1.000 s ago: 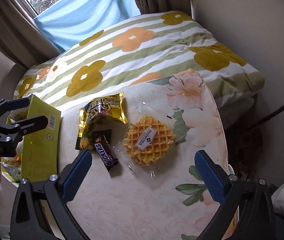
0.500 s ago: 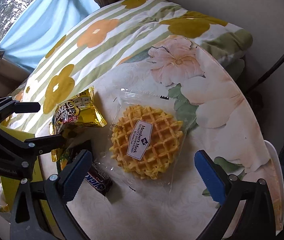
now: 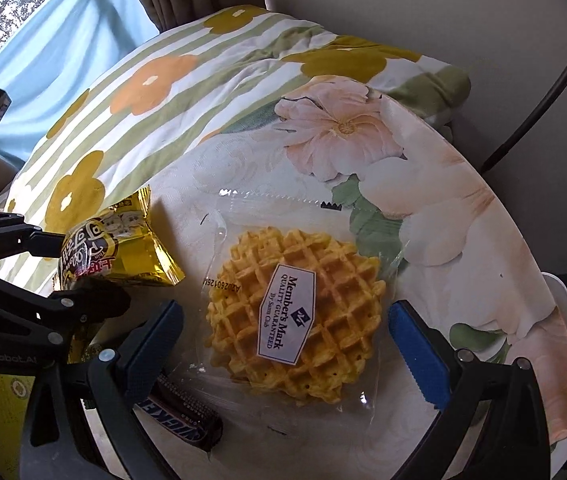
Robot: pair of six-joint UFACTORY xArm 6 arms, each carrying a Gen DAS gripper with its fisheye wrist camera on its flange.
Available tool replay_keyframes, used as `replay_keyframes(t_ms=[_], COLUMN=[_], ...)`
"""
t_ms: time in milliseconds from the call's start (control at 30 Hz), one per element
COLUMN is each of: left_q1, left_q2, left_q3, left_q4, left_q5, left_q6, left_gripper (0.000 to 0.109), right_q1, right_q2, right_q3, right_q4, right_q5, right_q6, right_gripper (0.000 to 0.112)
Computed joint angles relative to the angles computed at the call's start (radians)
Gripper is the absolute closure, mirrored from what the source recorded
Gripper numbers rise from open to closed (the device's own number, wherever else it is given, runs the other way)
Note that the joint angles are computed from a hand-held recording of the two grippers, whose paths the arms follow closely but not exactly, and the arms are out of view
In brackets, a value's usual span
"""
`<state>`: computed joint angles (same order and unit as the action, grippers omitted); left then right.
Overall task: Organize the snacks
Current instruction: 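Grasp the yellow Pillows bag with the left tool while the right tool grasps the wrapped waffle, then lift and carry both held snacks over the yellow box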
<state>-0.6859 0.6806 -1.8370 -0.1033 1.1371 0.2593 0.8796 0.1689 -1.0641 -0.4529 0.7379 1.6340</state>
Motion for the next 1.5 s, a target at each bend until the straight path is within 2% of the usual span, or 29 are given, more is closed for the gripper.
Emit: replay_keyframes(t_ms=[133,233,367,467,567,633,800,933,1100,1500], left_q1=[-0.007,-0.008,-0.013,-0.011,-0.008,-0.004,0.000,0.000,-0.005,-0.012], left_q2=[-0.022,-0.041,-0.073,-0.087,-0.107,-0.111,-0.138,-0.163,-0.208,-0.427], left_q3=[0.031,0.050,0.086,0.098,0.123,0.129,0.157,0.173,0.190,0.333], left_q4=[0.018,0.014,0.032,0.026,0.018,0.011,0.013,0.015,0.034,0.121], left_q5=[-0.038,-0.060,-0.095,-0.099,-0.115,-0.119,-0.137,-0.147,-0.152,-0.205], left_q6=[0.000,0.001,-0.011,-0.022,-0.031,-0.035,-0.063,-0.092,-0.148,-0.377], left_gripper=[0.052,0.053,0.053,0.053,0.053,0.053,0.053,0.053,0.053,0.053], right_q1=[0.006,0.013,0.015,0.027,0.031,0.034,0.031,0.027,0.035,0.039], right_q2=[0.011,0.034,0.051,0.093,0.092,0.089,0.071,0.042,-0.006,-0.150], right_q3=[-0.012,-0.045,-0.055,-0.099,-0.095,-0.092,-0.065,-0.036,-0.023,-0.017], right_q4=[-0.020,-0.013,-0.007,-0.012,-0.039,-0.059,-0.076,-0.083,-0.120,-0.156], right_q5=[0.015,0.063,0.064,0.112,0.099,0.098,0.066,0.032,0.035,0.011], right_q6=[0.017,-0.014,-0.040,-0.090,-0.085,-0.081,-0.076,-0.068,-0.073,-0.225], right_gripper=[0.010,0.011,0.011,0.014,0.022,0.033,0.038,0.039,0.039,0.039])
